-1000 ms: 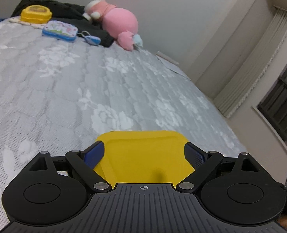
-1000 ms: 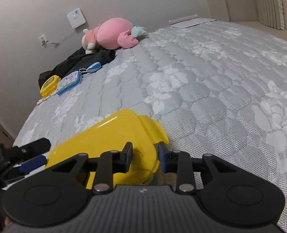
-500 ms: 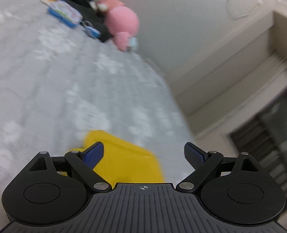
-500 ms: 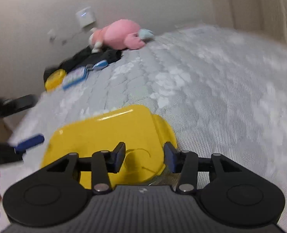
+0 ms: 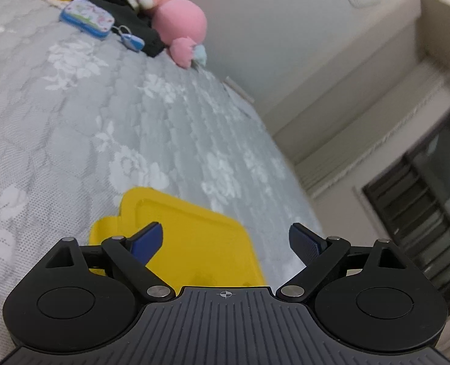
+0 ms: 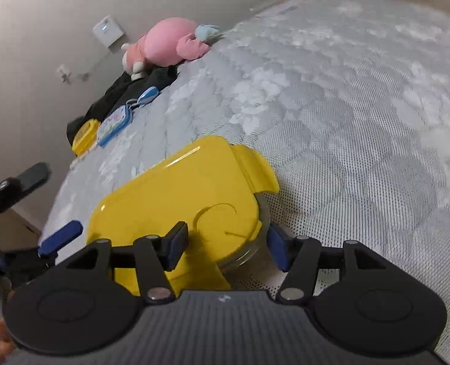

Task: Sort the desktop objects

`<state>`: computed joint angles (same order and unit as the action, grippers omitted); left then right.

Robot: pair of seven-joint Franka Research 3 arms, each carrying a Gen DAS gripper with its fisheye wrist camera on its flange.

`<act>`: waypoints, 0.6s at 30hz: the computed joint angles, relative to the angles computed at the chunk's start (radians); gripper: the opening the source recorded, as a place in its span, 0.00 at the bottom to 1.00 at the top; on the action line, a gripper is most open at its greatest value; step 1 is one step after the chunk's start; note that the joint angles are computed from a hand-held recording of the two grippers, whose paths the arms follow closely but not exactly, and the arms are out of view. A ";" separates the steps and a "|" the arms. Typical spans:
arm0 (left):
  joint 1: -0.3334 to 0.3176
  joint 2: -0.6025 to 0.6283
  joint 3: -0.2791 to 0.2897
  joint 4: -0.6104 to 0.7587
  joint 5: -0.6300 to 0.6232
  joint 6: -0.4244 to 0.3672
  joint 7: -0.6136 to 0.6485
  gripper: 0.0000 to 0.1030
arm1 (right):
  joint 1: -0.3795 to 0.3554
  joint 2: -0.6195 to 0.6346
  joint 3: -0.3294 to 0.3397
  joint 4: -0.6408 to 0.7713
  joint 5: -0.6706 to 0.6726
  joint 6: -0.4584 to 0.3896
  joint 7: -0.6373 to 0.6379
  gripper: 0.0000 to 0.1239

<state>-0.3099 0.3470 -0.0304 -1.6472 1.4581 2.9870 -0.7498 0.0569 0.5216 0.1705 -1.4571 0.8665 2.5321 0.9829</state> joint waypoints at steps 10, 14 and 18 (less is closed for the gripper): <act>-0.010 -0.011 0.016 -0.026 -0.008 -0.009 -0.042 0.91 | 0.056 -0.046 -0.038 -0.063 -0.065 0.144 0.052 0.47; -0.008 0.002 -0.001 -0.006 0.021 -0.023 -0.079 0.91 | -0.016 -0.073 0.112 -0.116 0.079 0.404 -0.256 0.51; -0.015 0.012 -0.044 -0.009 -0.174 -0.143 0.156 0.78 | -0.054 -0.044 0.196 -0.065 0.190 0.358 -0.562 0.25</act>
